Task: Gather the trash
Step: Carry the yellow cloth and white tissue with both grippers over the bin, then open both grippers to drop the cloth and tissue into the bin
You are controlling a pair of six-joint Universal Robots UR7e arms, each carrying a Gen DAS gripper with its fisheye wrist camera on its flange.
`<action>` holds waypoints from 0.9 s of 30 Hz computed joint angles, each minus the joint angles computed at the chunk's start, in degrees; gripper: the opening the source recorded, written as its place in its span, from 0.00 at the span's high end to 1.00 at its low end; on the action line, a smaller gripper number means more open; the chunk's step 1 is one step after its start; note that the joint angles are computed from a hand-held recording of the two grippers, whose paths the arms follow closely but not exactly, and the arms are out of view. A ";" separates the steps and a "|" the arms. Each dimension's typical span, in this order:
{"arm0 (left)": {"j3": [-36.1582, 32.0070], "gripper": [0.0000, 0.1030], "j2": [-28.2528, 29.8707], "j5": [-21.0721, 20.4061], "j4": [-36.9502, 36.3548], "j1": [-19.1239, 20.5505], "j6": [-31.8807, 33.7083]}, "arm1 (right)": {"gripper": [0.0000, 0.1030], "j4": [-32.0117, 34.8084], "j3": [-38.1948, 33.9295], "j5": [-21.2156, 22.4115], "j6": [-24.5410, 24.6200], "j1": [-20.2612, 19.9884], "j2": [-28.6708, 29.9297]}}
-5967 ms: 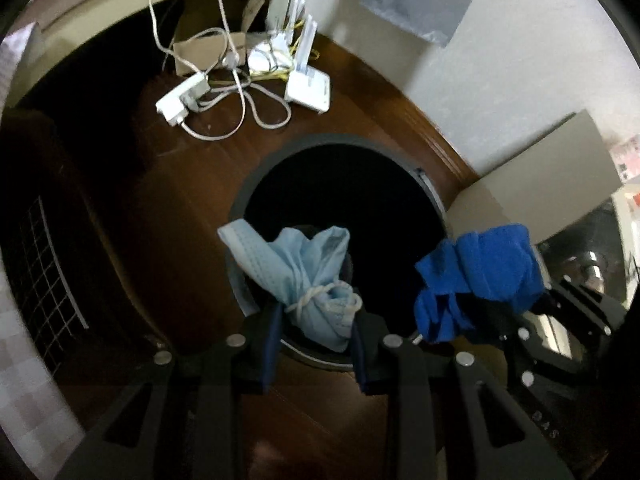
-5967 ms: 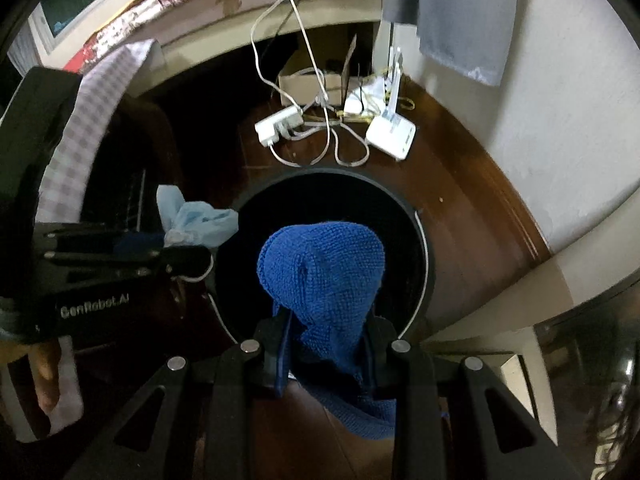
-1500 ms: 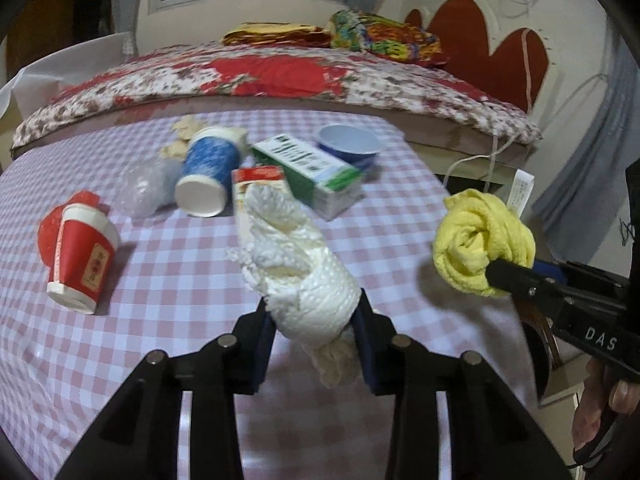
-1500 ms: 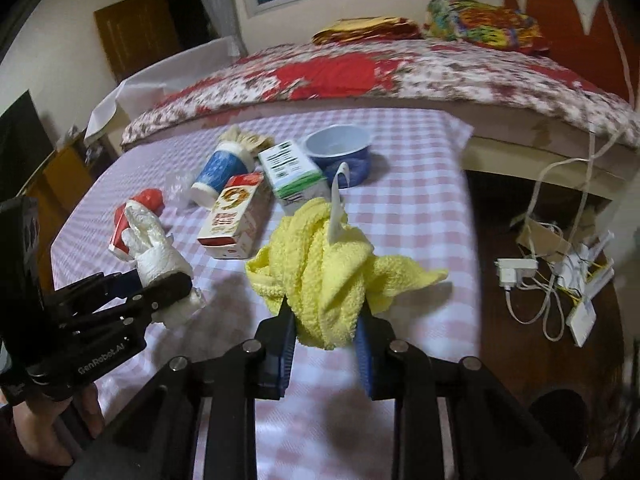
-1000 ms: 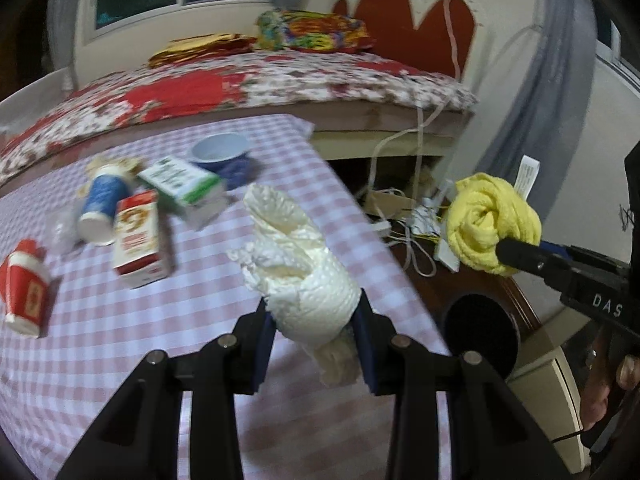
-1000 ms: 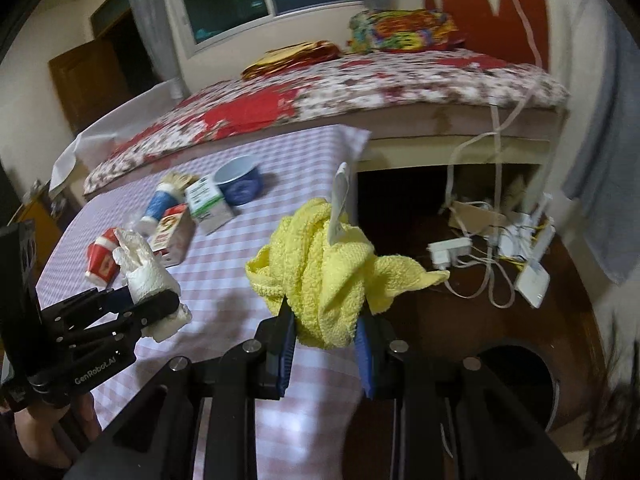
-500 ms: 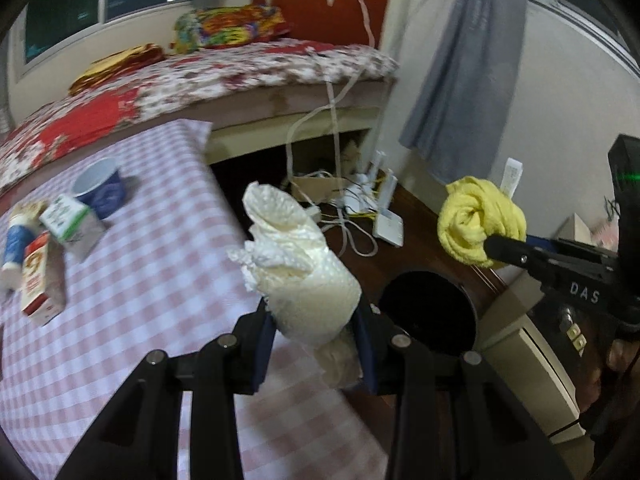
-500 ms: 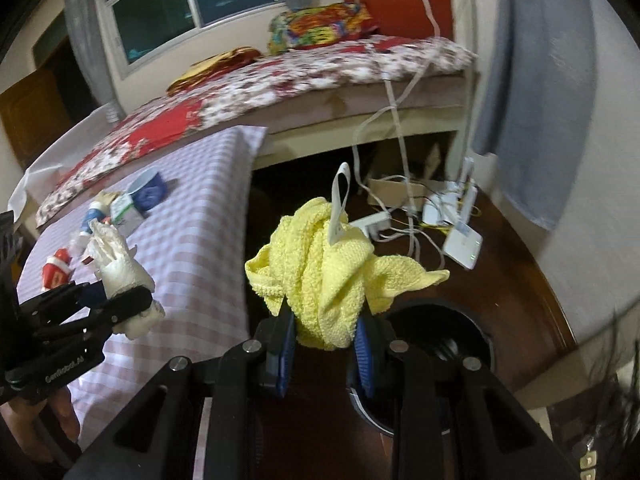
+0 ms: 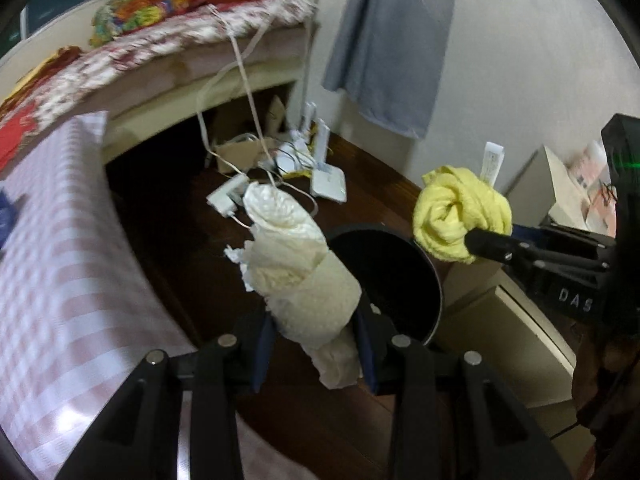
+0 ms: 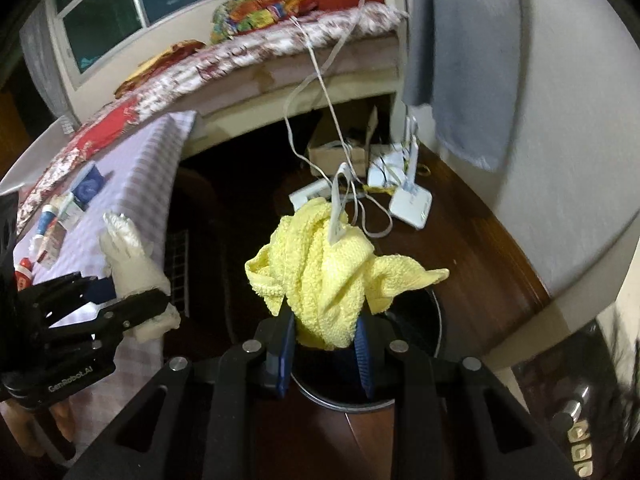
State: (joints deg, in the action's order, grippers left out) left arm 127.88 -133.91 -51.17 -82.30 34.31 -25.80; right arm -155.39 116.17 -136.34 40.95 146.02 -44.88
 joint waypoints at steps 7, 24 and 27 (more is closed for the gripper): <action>2.68 0.63 5.80 -3.66 -8.27 7.50 5.30 | 0.72 -2.21 3.74 0.70 0.70 -2.63 -0.19; 5.59 0.63 20.24 -8.06 -17.12 17.86 7.92 | 0.72 -4.78 7.58 6.27 -3.93 -9.21 3.60; 6.49 0.50 21.64 -8.52 -18.31 20.17 7.09 | 0.66 -3.81 6.72 7.57 -7.18 -11.11 5.57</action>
